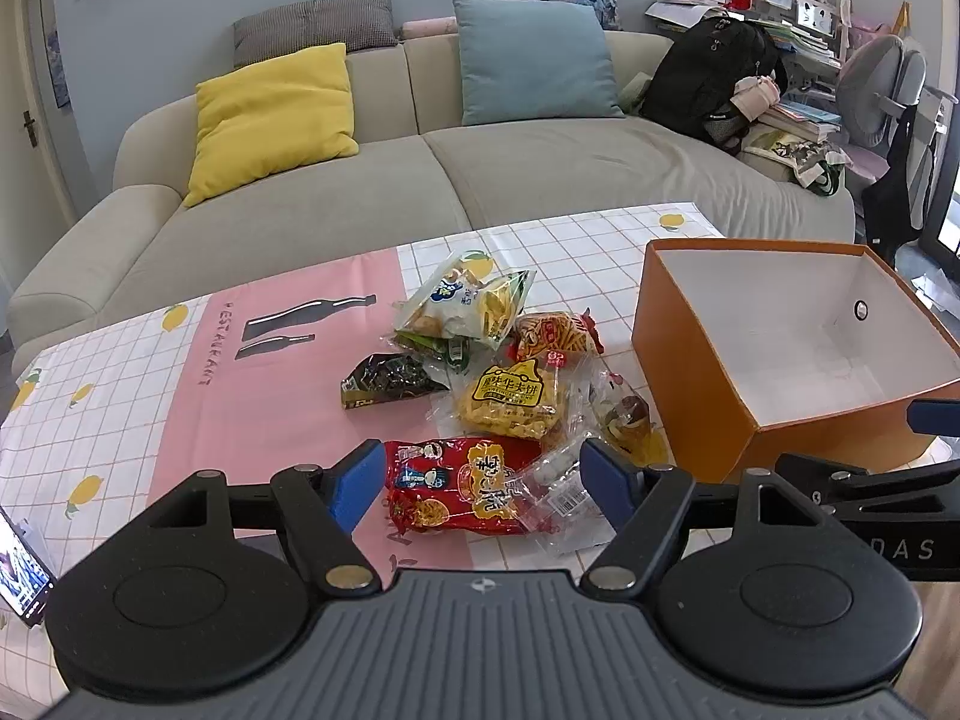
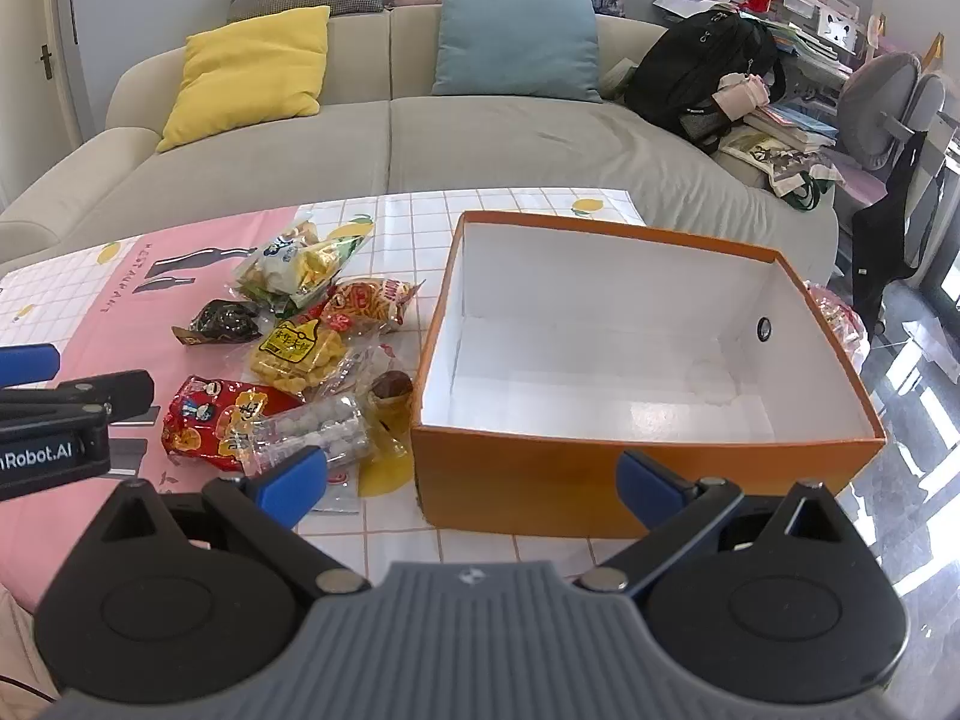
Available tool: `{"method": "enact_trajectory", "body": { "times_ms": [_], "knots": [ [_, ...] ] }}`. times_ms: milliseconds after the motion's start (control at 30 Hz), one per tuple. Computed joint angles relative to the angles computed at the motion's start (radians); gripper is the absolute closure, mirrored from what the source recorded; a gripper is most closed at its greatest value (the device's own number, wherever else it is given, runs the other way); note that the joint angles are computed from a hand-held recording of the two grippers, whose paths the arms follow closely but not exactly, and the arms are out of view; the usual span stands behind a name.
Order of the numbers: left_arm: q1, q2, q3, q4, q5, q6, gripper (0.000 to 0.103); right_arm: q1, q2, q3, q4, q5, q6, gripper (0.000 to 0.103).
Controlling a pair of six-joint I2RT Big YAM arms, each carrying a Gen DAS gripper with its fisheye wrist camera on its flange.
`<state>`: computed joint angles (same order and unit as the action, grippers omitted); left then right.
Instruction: Organize snacks
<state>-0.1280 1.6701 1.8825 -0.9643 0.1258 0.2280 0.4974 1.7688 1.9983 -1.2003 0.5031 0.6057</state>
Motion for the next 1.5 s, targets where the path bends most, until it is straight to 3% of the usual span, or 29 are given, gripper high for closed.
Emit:
{"method": "enact_trajectory", "body": {
  "times_ms": [1500],
  "knots": [
    [0.004,0.016,0.025,-0.045,0.01,-0.017,0.017,-0.003,0.018,0.024,-0.042,0.0,0.03,0.003]
  ]
}}
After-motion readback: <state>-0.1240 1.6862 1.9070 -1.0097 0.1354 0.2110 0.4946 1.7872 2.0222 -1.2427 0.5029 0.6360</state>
